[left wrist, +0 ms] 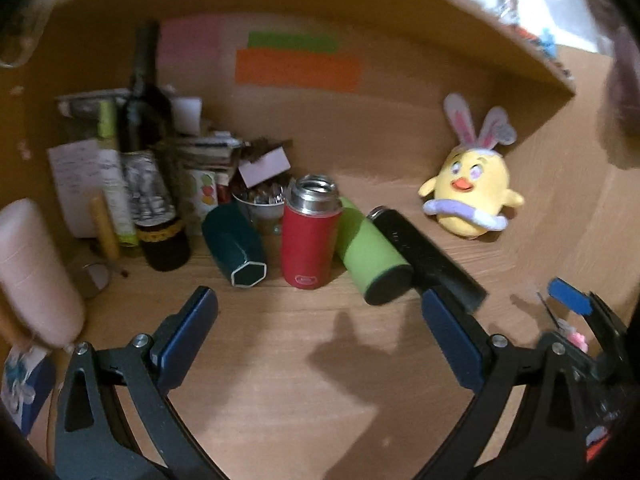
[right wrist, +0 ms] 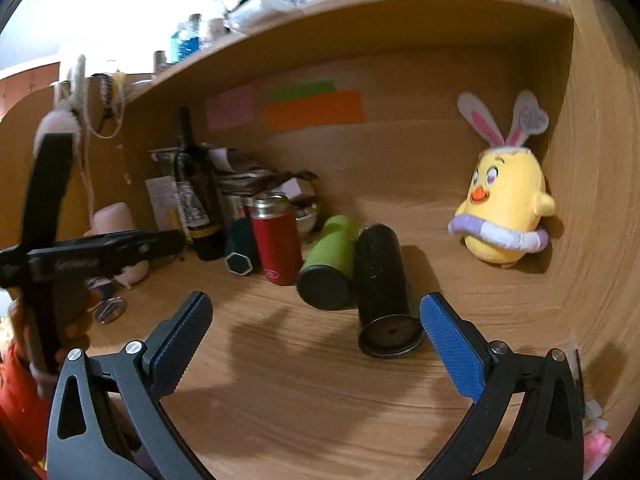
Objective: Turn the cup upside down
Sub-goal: 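Move the left gripper to the red thermos and close around it, then lift the red thermos off the desk with the left gripper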
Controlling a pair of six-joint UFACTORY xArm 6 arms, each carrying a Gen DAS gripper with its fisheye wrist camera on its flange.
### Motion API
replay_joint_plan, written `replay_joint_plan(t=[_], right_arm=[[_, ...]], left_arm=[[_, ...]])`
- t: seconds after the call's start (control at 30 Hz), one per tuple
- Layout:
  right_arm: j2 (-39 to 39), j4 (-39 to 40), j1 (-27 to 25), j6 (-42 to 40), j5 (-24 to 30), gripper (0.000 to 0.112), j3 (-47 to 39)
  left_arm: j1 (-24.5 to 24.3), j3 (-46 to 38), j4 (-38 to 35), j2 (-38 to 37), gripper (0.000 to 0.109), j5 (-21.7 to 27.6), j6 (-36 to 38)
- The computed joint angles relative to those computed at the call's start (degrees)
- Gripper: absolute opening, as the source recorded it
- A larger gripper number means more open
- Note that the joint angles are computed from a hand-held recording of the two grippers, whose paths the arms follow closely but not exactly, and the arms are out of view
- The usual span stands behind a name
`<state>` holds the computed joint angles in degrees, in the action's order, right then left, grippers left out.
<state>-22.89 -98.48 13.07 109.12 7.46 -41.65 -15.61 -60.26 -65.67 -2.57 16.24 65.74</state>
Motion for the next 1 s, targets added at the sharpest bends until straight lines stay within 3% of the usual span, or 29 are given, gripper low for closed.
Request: replay_joint_plan(t=[0.1,0.17,0.33,0.43,0.53,0.63,0.87,1.0], right_arm=[[3.25,-0.23,-2.22,0.44,-2.48,0.103,-1.98],[5.10,-0.03,-3.20,0.06,-3.54,0.103,-3.11],[9.13,2.61,-5.12,-2.99,-6.51,0.103,-5.19],[10.57,4.28,-5.55,-5.00,-7.18,0.103,-5.67],[11.89,4.20,-6.10,-4.72,-8.28,0.103,-6.34],[12.45,4.26,-6.36,-4.48,-8.85,0.103,-6.57],[11.99,5.66,-5.79,-5.95,-8.28,0.103,-5.95],[10.92,8.29,-4.84,-8.52,-7.45,0.103,-4.87]], left_arm=[[-0.12,-6.90,9.64,7.51,0.095,0.80,-9.15],[-0.34,-11.66,17.77,12.42,0.081,1.68,-16.03],[-0.53,-20.70,27.21,20.77,0.079,3.38,-25.31],[-0.36,-25.60,26.96,24.13,0.077,6.78,-25.74],[-0.38,-29.29,28.21,26.81,0.066,8.46,-27.68],[-0.65,-30.35,30.50,28.03,0.063,7.05,-29.78],[-0.83,-27.70,30.83,26.23,0.062,5.57,-28.48],[-0.59,-23.31,25.44,22.05,0.061,8.05,-22.60]])
